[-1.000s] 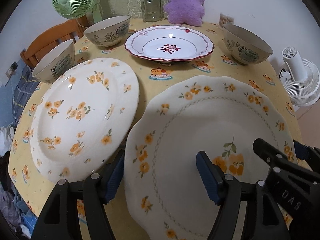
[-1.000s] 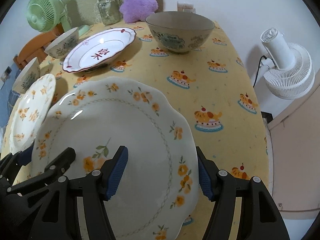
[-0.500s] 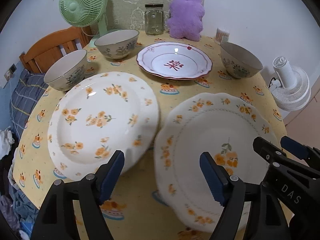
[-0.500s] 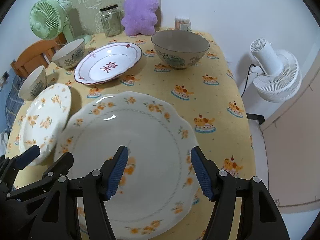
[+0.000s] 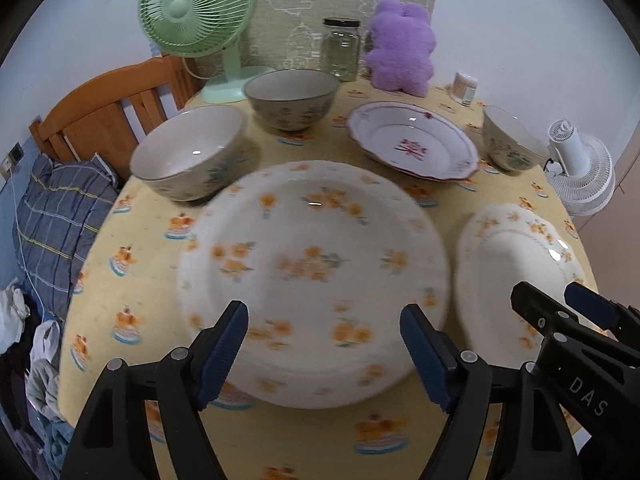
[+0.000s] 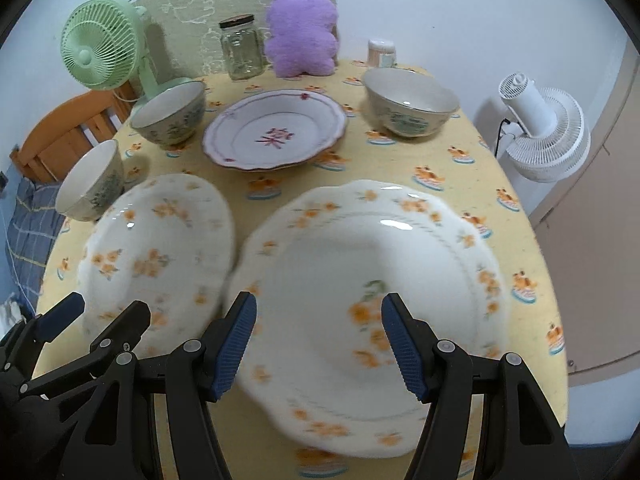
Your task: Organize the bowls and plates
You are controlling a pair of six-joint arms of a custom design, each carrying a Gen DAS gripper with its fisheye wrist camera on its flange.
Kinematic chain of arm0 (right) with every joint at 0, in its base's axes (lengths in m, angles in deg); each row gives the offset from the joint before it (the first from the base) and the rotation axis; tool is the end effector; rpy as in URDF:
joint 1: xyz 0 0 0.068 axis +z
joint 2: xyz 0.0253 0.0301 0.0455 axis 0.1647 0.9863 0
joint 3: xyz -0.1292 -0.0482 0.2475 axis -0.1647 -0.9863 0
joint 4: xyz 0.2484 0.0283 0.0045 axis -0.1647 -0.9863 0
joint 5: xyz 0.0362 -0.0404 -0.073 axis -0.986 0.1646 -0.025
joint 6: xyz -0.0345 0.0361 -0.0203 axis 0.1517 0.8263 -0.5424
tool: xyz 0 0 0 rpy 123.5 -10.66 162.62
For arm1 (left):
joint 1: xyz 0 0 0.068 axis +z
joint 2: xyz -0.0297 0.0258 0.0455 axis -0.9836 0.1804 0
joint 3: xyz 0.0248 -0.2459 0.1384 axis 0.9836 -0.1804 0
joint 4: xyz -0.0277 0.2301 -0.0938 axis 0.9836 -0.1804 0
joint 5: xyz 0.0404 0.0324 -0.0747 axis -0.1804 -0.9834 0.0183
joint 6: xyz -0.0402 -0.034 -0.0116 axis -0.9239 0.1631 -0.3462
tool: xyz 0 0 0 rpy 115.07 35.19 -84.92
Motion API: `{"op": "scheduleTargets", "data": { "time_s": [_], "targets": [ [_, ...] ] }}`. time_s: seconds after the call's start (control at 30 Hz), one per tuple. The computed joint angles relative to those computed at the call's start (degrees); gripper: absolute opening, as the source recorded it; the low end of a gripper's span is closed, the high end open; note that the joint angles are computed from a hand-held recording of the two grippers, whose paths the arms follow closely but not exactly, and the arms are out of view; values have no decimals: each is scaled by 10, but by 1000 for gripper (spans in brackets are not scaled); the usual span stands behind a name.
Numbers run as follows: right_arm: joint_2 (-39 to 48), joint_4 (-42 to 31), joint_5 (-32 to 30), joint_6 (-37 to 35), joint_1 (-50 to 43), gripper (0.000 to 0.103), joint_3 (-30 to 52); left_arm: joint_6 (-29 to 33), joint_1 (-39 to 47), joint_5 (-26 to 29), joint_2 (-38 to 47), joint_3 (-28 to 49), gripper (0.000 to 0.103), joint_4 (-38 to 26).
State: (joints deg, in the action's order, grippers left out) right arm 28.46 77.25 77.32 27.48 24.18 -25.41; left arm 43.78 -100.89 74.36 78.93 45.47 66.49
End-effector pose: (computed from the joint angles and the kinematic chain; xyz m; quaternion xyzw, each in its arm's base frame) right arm 0.2192 0.0448 0.0990 0.2627 0.9257 -0.0504 0.2673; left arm 0.2796 -0.1120 0.0799 0.2273 0.9333 -0.0779 0.2668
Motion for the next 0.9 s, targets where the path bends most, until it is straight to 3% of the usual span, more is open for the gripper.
{"op": "scheduleTargets", "data": {
  "time_s": [0.13, 0.4, 0.57, 0.9],
  "targets": [
    [49, -24, 28, 40, 47, 69, 59, 44, 52, 24, 18, 22, 80, -5],
    [148, -26, 11, 47, 56, 69, 157, 79, 109, 44, 88, 116, 80, -41],
    [212, -31, 18, 36, 47, 69, 222, 81, 115, 49, 148, 201, 79, -74],
    [291, -20, -13, 3, -9, 69, 298, 103, 105, 42, 218, 275, 80, -111]
  ]
}}
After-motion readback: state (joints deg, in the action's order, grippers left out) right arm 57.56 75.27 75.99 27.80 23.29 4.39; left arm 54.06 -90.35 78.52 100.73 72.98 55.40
